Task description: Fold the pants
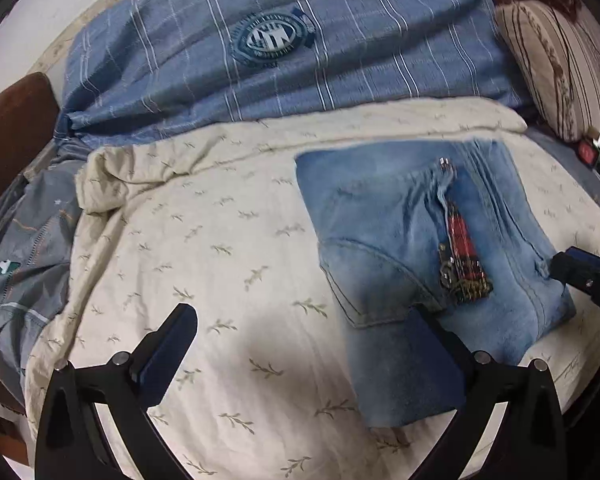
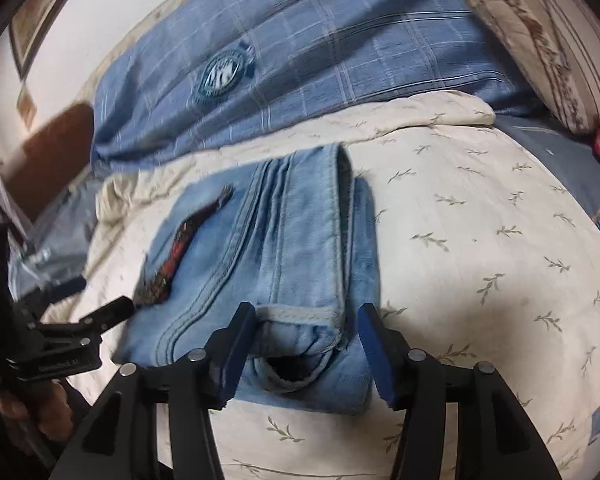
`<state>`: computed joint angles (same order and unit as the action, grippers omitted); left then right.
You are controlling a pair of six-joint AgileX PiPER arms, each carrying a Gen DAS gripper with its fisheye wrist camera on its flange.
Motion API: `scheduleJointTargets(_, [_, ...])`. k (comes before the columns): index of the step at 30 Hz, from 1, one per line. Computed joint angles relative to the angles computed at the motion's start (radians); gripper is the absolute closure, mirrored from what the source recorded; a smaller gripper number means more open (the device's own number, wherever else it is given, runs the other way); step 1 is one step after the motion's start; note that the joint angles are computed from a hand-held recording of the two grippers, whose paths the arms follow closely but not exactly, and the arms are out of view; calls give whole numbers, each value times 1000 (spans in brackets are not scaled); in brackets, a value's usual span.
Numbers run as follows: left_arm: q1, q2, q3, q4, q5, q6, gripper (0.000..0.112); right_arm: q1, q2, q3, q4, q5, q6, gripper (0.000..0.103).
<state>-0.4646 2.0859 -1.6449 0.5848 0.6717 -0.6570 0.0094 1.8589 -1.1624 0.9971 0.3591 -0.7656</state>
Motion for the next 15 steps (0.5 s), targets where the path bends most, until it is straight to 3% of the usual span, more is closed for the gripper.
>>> scheduleJointTargets(3, [6,-12,-6,1,-9,-5,9,-26,-13,18,119,9,-91,45])
scheduleJointTargets(7, [26,-2,-43,-64,-16,61,9,-50,7,-6,133,60,-77,45])
scheduleJointTargets(12, [76,45,-128,-300,-8,275,9,-125,88,-105,142,223,-32,41])
scheduleJointTargets(15, [100,73,-174,-393,1,360,9,-155,135,-162,119,271,24,39])
